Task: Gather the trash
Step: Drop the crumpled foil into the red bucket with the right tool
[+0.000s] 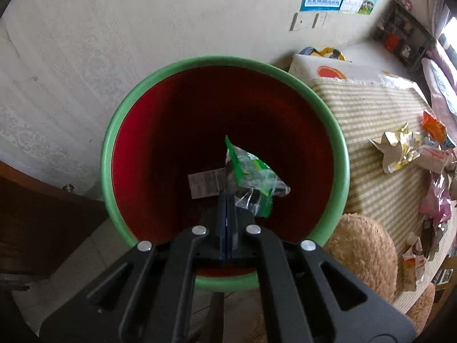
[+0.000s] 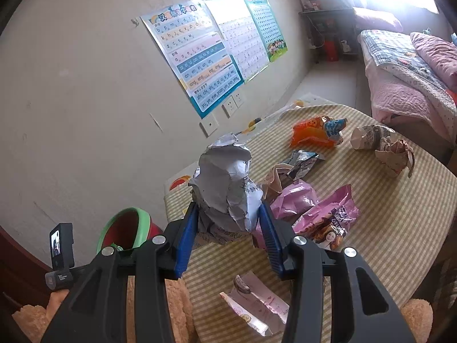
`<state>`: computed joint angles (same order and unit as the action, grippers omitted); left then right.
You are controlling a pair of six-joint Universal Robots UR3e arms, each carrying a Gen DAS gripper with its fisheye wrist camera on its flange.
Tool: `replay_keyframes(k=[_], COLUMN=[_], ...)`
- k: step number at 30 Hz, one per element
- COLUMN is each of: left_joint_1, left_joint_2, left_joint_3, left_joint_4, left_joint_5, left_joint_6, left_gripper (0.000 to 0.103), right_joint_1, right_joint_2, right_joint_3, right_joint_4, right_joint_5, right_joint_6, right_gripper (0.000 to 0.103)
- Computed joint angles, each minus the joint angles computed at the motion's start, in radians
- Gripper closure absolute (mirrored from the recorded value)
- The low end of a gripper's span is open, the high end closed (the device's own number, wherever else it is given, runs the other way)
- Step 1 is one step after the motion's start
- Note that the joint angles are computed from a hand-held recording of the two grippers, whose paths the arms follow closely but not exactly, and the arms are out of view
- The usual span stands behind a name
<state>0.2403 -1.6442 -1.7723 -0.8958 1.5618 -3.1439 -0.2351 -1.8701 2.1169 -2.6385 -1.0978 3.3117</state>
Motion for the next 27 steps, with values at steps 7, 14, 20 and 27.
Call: replay_keyframes(k=[7,14,20,27], left_joint_1=[0.048,0.114,0.181,0.252], left_joint_2=[0.025,0.025,0.077,0.146], left_joint_3=[-0.035,-0.073,-0.155,-0.208], left_joint_4=[0.053,0.084,0.146,0.215], left_joint_5=[-0.037,-0.063,-0.059,-0.059], left_joint_6=[0.048,0.078,0.1,0.102], left_gripper=[0.103,0.103,0.051,0.031], right_joint_1=[0.119,0.306,0.51,0.549], right_joint_2=[0.092,0.372,0.728,0.925], right_joint_3=[-0.09,-0.359,-0.797,-1.048], right_joint_4=[0.002,0.006,0.136,0.247], right_joint_5=[-0.056,0.067,0.04,0.089], right_joint_6=[0.039,0.088,0.093,0.141], right_gripper=[0.061,0.061,0.06,0.035])
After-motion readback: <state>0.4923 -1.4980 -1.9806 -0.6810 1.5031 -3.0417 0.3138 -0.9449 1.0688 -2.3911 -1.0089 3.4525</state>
